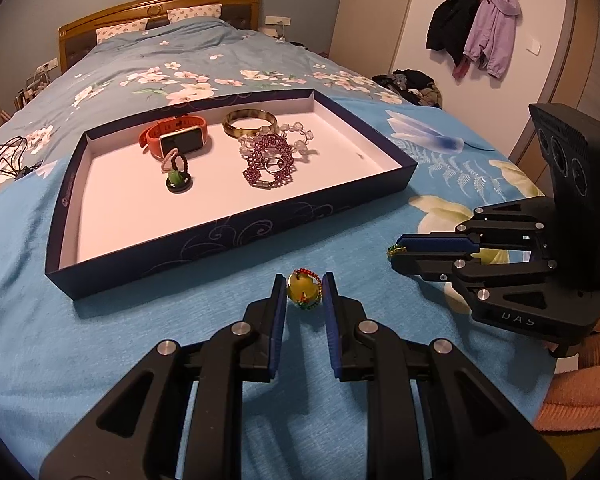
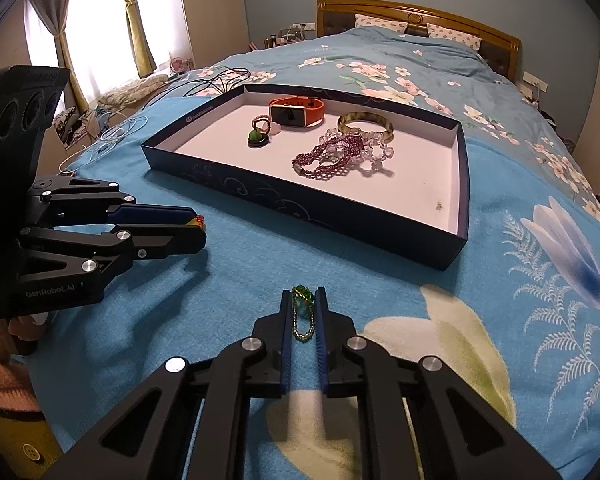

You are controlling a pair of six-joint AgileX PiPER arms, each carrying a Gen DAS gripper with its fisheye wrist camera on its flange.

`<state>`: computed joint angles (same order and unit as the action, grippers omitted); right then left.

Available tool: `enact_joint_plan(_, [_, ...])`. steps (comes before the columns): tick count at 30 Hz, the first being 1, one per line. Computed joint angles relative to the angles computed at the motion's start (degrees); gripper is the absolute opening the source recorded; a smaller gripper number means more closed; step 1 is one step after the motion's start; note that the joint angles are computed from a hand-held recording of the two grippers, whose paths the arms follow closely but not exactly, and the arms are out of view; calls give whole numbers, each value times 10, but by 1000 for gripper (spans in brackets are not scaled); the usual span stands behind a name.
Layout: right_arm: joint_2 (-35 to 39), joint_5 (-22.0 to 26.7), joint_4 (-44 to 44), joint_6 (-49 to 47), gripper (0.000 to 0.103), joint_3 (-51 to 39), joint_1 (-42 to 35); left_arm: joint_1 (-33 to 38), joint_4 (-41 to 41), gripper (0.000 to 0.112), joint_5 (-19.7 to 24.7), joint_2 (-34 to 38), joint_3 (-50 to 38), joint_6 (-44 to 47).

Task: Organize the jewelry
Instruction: 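Carry the yellow-stone ring with the left tool while the right tool carries the green-stone ring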

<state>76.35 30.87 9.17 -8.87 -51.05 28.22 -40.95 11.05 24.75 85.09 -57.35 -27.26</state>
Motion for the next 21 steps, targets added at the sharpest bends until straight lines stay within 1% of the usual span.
enact_joint_plan(10, [-26, -14, 67, -53, 9, 13, -10, -1, 25, 18, 0, -12, 5, -30])
enact_joint_plan(21, [-44, -24, 122, -96, 9, 9, -24, -8, 74, 18, 7, -34, 8, -80])
